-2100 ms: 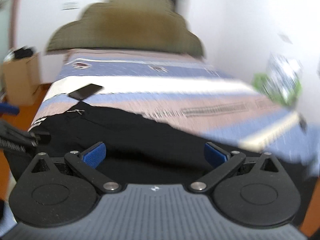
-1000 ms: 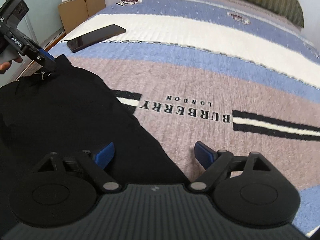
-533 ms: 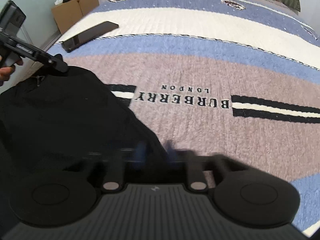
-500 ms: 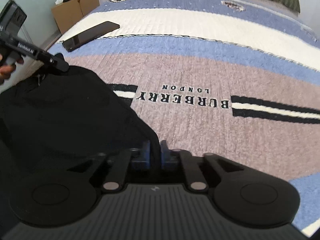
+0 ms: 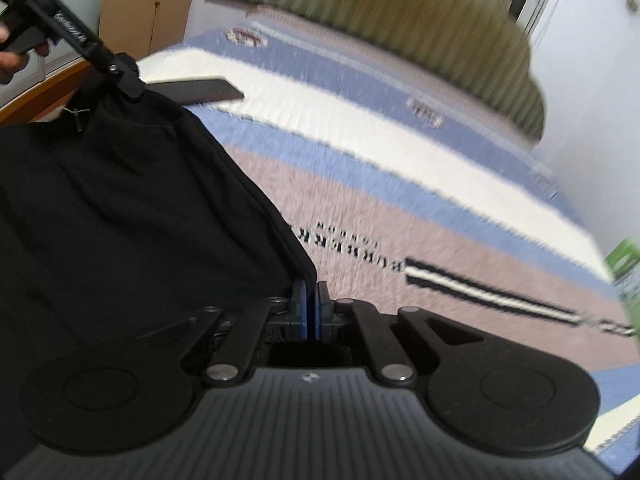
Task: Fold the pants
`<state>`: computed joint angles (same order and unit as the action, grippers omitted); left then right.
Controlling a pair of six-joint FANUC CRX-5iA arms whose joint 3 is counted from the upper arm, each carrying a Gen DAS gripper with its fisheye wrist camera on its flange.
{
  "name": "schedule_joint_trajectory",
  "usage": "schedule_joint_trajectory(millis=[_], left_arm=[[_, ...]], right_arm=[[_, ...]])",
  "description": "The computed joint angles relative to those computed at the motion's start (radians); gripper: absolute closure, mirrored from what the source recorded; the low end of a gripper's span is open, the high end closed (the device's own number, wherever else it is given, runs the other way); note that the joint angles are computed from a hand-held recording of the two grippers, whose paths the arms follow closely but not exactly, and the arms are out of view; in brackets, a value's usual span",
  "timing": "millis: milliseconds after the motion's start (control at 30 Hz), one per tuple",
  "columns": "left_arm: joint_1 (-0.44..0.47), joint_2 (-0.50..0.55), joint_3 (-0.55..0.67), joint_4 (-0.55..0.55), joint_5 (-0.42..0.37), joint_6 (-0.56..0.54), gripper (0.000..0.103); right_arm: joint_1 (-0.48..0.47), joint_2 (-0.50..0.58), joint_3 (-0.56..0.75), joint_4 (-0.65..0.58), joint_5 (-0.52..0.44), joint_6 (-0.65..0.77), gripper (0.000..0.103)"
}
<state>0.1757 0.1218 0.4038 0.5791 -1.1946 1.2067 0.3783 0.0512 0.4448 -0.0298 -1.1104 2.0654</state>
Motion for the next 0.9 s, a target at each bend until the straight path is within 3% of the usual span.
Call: schedule_joint_trajectory(millis=[133, 367, 633, 900], left_arm=[[0.033, -0.108, -0.11, 0.034, 0.001, -0.089, 0.068], [0.126, -0.334, -0.355, 0.114, -0.003, -0.223, 0.068], [0.26, -0.561, -0.594, 0.177, -0.051, -0.332, 0.068], [0.332, -0.656, -0.671, 0.174, -0.098, -0.352, 0.068]], right_arm=[[0.08, -0.161, -0.183, 0.111, 0.087, -0.054, 0.098], [0.268, -0.401, -0.423, 0.292, 0.091, -0.188, 0.098], [0.496, -0.575, -0.571, 0.422, -0.036, -0.373, 0.098], [0.648, -0.625, -0.623, 0.441, -0.18, -0.38, 0.098]])
